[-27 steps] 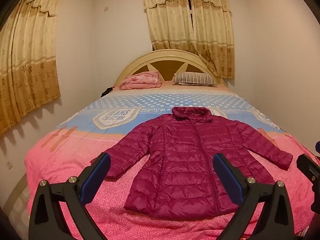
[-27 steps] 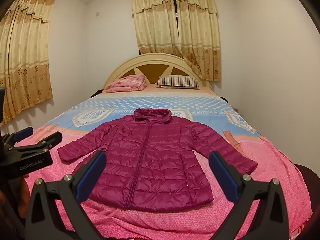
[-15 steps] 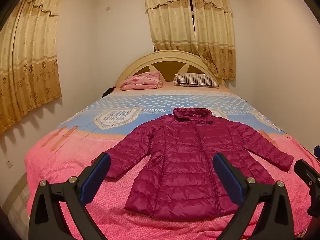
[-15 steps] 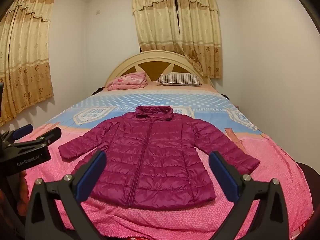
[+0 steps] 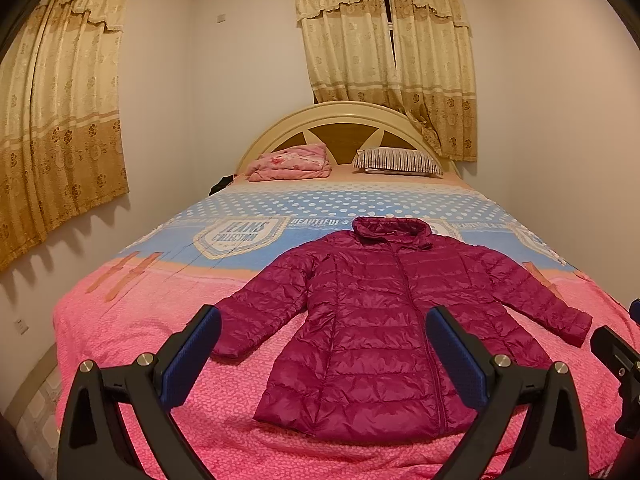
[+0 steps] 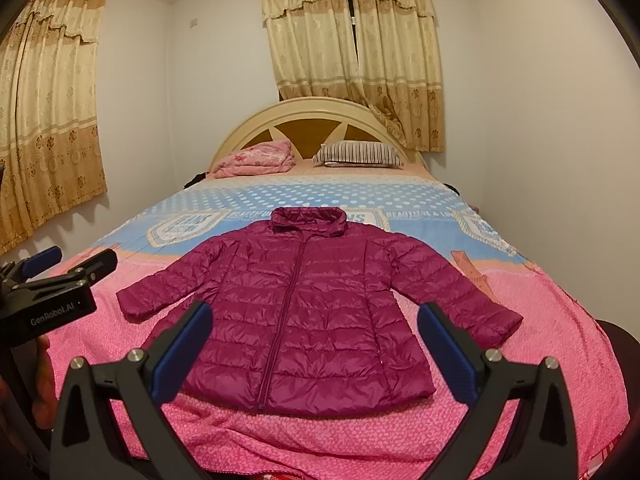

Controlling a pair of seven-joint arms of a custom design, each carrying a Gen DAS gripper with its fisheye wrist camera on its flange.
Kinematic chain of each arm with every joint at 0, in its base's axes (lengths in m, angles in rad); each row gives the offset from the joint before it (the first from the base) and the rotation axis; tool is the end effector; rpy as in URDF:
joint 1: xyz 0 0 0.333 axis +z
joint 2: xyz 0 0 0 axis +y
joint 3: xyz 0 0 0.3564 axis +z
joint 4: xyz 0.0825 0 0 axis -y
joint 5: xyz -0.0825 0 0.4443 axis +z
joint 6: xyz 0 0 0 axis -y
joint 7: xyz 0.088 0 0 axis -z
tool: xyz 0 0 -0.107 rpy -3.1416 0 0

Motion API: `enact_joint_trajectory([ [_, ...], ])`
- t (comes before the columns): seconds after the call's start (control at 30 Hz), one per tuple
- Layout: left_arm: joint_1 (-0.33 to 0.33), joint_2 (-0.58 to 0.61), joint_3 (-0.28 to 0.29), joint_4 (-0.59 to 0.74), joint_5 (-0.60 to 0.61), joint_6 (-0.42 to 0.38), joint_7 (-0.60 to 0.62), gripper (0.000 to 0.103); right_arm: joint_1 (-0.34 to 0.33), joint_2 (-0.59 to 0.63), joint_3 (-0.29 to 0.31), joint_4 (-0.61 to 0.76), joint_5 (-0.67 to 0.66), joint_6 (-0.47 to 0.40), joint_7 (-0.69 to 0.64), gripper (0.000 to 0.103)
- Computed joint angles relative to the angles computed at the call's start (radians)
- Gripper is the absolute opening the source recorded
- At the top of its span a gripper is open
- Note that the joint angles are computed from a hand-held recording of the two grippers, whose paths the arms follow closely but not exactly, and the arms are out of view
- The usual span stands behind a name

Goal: Fold large clothes

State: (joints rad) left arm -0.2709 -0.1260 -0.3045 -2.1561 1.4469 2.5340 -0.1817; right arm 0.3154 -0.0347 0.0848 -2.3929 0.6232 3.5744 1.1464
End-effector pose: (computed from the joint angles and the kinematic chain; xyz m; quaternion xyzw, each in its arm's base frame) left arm 0.4922 -0.3388 0.5100 -0.6182 0.5680 -0.3535 0.4126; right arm 0.5406 0.1500 0.4644 -0.6178 0.5652 -0.3529 0.4175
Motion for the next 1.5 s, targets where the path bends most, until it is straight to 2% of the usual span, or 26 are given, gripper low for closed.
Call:
enact_joint_trajectory([
  [1.5,0.008,-0.003,0.004,-0.010,-0.007,-0.003,-0.014,0.102,0.000,0.009,0.001,0.006,0.004,-0.024,0.009,0.103],
])
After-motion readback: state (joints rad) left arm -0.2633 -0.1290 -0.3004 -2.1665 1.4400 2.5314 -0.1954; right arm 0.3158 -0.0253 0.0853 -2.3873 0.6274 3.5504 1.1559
